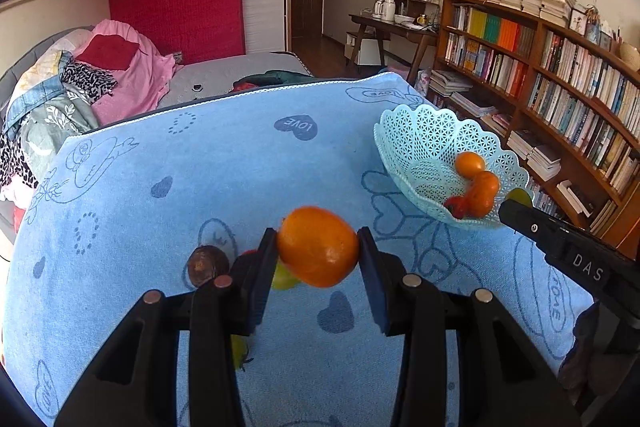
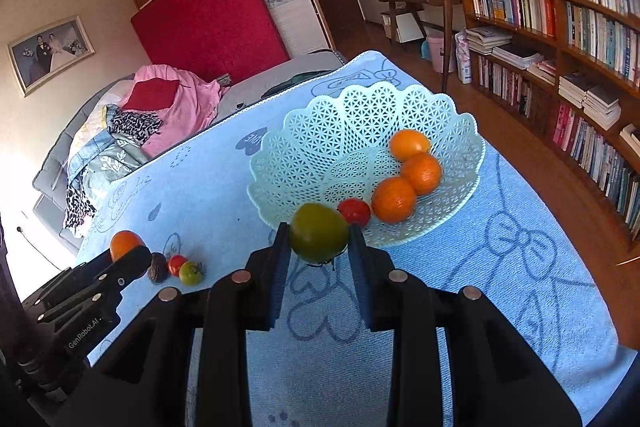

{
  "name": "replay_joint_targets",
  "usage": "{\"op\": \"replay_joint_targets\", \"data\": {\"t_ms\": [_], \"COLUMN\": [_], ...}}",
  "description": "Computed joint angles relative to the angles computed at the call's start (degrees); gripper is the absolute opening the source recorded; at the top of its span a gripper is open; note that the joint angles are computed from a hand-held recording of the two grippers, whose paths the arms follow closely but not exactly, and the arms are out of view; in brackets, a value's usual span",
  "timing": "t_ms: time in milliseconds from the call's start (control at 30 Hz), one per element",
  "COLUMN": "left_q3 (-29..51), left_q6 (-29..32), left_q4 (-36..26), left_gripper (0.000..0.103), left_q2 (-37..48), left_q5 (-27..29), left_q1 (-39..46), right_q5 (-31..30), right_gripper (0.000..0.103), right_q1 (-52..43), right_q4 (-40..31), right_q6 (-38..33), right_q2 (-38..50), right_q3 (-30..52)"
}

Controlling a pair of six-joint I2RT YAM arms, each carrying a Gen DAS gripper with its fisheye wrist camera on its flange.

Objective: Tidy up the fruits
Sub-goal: 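Carry both fruits into the white basket and open both tools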

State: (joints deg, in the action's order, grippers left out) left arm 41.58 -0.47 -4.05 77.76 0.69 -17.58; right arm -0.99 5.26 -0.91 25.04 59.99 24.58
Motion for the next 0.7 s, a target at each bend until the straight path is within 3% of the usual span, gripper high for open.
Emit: {"op": "replay_joint_targets", "data": {"t_ms": [700], "left_q3": [16.6], "left_q6": [-0.8], "left_q4": [2.2], "left_gripper": [0.041], "left_q2": [17.6], "left_q5": [-0.7], "left_q1": [-9.9], "right_q5": [-3.5], "right_gripper": [0.030], "right_q1": [-9.2], "right_q4": [6.1], "right_q6": [-4.6], "right_q2": [9.8], "right_q3": [2.4]}}
